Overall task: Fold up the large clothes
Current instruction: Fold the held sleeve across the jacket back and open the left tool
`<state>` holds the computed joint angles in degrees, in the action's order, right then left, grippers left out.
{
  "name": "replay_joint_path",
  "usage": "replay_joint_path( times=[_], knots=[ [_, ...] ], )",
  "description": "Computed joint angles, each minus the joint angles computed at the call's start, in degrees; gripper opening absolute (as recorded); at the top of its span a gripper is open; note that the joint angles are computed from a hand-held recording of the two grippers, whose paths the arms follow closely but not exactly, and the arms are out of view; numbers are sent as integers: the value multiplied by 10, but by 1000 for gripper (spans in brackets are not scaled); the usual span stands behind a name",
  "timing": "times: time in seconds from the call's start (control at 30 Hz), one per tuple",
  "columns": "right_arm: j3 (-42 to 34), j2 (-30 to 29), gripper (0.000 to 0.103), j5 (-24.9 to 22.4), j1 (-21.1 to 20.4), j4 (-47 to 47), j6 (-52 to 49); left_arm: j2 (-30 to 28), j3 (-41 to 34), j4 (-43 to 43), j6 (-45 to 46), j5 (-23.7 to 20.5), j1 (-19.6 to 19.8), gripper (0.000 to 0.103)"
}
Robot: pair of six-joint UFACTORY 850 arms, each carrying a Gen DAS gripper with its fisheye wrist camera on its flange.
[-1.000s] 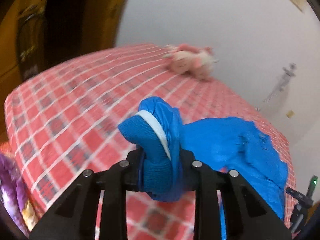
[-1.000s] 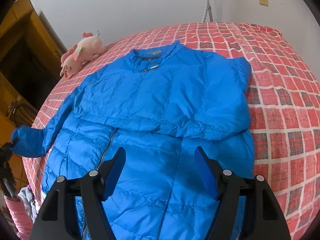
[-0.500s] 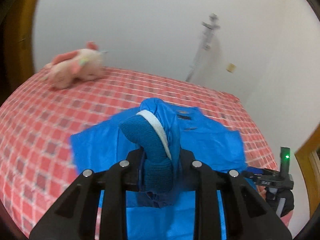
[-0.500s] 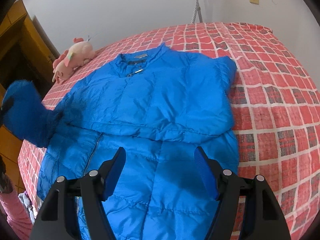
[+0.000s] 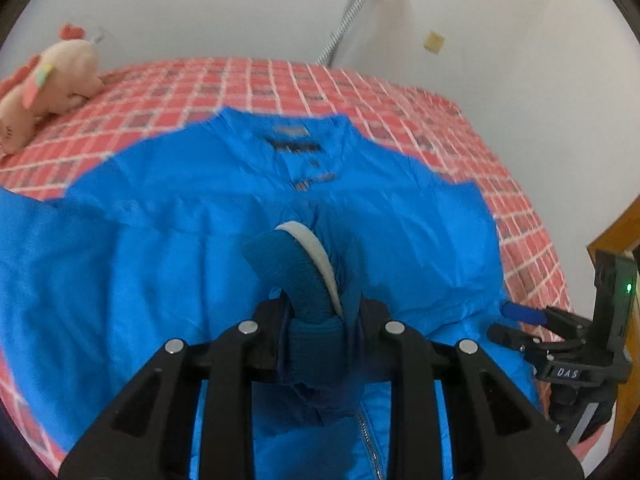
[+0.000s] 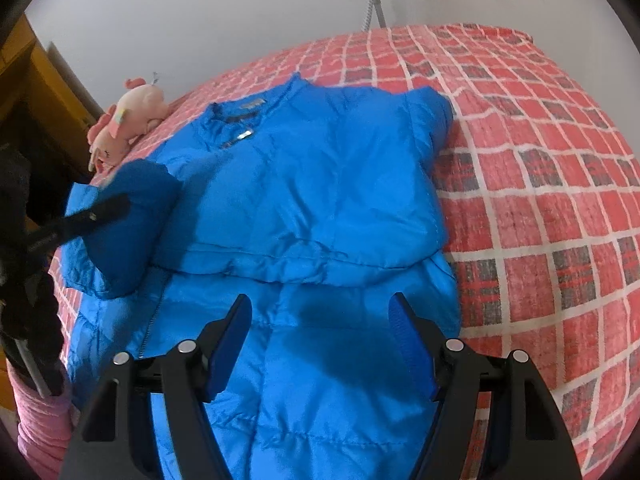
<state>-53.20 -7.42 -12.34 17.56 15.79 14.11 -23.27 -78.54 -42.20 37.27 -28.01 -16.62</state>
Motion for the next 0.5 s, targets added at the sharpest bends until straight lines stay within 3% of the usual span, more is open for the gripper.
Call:
replay_joint_path(
  times=[0.2, 0.33, 0.4, 0.5],
  knots=[
    [1, -7, 71, 3, -4, 32, -31, -10, -6, -16, 28, -31, -4, 41],
    [3, -5, 71, 6, -4, 35, -34, 35, 29, -119, 130, -72, 20, 59],
    [4, -3, 71, 6, -5, 38, -37, 62, 51, -147, 162, -61, 32, 60],
    [8, 3, 71, 9, -6, 32, -28, 84, 69, -120, 144, -13, 46, 61]
  ],
)
